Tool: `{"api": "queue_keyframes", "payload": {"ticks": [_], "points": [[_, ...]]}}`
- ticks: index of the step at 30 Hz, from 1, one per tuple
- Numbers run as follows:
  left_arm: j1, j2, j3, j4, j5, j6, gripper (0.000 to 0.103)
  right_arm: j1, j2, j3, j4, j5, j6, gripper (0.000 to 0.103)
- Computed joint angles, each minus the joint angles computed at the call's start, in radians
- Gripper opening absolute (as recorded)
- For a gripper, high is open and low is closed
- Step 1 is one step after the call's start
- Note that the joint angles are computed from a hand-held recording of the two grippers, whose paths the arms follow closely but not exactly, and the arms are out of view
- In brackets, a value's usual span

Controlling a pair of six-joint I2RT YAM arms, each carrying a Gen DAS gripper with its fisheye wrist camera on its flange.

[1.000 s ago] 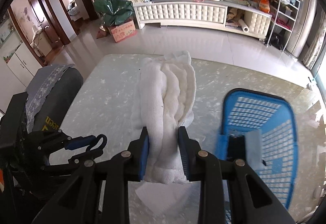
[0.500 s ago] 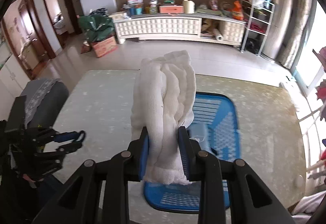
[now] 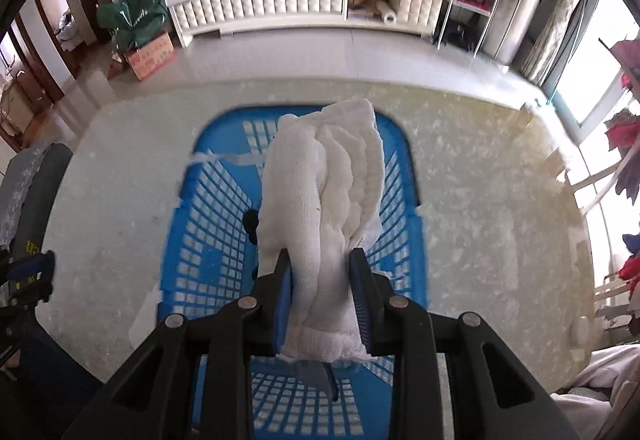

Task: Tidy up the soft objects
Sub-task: 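Carry the quilted pad into the basket and open the right tool while the left carries the ring, then lower the black ring into the basket and open the left tool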

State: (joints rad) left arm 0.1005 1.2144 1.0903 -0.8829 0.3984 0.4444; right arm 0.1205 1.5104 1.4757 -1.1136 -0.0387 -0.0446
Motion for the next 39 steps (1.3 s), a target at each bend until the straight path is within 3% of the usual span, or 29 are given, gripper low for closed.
{"api": "queue_keyframes", "payload": {"ticks": [5,16,23,27,29,30,31,33,36,39], "points": [[-0.007,0.018,-0.003,0.004,-0.015,-0.004,0.020,0.050,0.092,-0.005,0.044,0.057,0.028,0.026],[-0.023,0.032,0.008,-0.006,-0.026,-0.008,0.020,0.105,0.194,0.030,0.023,0.074,0.077,0.026],[-0.039,0.034,0.006,-0.009,-0.023,-0.011,0.020,0.109,0.170,0.018,0.018,0.063,0.079,0.031],[-0.056,0.040,0.016,-0.006,-0.038,-0.022,0.020,0.096,0.107,-0.020,0.028,0.027,0.079,0.042],[-0.065,0.042,0.027,-0.008,-0.036,-0.026,0.020,0.103,0.062,-0.050,0.055,0.019,0.080,0.062],[-0.072,0.044,0.033,-0.008,-0.041,-0.031,0.020,0.108,0.041,-0.063,0.071,0.017,0.084,0.076],[-0.077,0.047,0.039,-0.008,-0.044,-0.037,0.020,0.109,0.022,-0.077,0.089,0.013,0.085,0.081],[-0.092,0.059,0.054,-0.015,-0.056,-0.042,0.020,0.117,-0.025,-0.083,0.085,0.014,0.083,0.084],[-0.126,0.069,0.072,-0.016,-0.094,-0.060,0.020,0.119,-0.090,-0.086,0.076,0.026,0.081,0.098],[-0.159,0.066,0.085,-0.028,-0.108,-0.080,0.020,0.115,-0.171,-0.112,0.073,0.023,0.064,0.103]]}}
